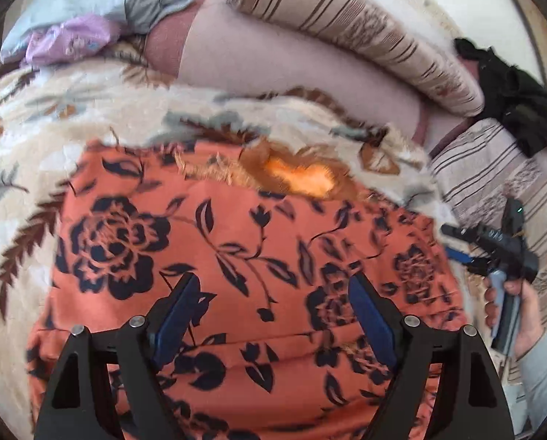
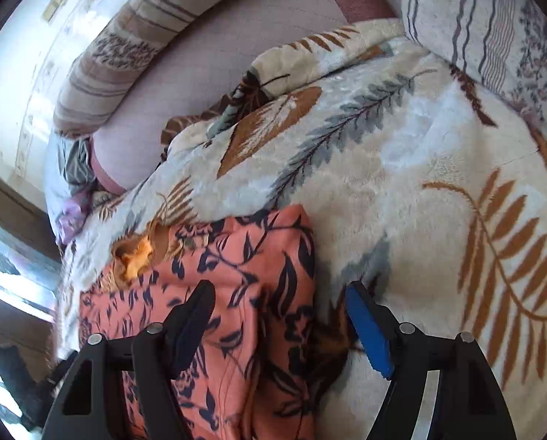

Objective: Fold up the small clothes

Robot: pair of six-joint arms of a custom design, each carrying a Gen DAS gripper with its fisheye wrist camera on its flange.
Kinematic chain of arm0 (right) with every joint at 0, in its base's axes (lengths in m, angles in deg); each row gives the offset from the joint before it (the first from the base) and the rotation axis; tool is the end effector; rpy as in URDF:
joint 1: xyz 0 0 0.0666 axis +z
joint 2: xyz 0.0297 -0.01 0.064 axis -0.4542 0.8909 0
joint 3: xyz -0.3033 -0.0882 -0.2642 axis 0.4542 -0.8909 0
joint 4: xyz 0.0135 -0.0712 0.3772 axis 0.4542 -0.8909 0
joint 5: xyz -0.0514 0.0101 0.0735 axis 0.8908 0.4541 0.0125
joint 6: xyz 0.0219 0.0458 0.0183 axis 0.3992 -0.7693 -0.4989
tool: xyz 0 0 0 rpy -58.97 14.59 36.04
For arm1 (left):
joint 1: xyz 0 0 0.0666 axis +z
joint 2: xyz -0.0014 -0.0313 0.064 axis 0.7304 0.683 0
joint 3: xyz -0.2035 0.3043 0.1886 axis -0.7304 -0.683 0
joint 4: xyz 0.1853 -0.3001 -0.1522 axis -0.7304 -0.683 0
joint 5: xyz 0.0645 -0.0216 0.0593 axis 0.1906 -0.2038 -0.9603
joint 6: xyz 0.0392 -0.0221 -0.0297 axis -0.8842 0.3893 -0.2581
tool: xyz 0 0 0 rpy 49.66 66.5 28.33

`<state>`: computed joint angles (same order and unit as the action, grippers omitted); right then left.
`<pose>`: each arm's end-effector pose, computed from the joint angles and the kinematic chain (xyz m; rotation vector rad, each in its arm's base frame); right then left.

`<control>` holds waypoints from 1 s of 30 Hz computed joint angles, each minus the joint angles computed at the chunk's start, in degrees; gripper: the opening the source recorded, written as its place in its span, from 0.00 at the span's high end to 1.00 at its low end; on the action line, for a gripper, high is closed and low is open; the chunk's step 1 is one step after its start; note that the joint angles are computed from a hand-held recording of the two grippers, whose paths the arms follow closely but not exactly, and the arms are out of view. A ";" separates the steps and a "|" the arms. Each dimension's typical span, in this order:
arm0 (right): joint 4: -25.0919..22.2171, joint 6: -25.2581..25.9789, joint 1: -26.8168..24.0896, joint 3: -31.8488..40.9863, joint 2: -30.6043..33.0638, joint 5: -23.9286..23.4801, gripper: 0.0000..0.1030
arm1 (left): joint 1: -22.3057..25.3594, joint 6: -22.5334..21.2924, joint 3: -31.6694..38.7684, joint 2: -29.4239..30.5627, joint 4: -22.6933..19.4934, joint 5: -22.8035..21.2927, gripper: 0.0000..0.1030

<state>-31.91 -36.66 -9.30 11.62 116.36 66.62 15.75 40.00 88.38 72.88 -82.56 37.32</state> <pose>0.3527 0.1079 0.3708 0.8130 2.2756 0.4636 0.4552 -0.2867 0.3929 0.4660 2.4945 -0.6622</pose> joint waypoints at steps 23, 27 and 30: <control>-3.53 -13.23 10.95 -5.52 -10.49 3.25 0.18 | 0.16 -1.63 -2.71 -2.81 0.37 -1.49 0.15; -15.29 -12.04 17.95 -1.95 -7.64 13.81 0.34 | 1.28 0.57 -3.63 -3.90 -0.73 -0.26 0.15; -21.96 -5.42 24.66 2.45 -3.01 20.73 0.34 | 1.48 0.11 -4.70 -4.80 -0.50 -0.54 0.15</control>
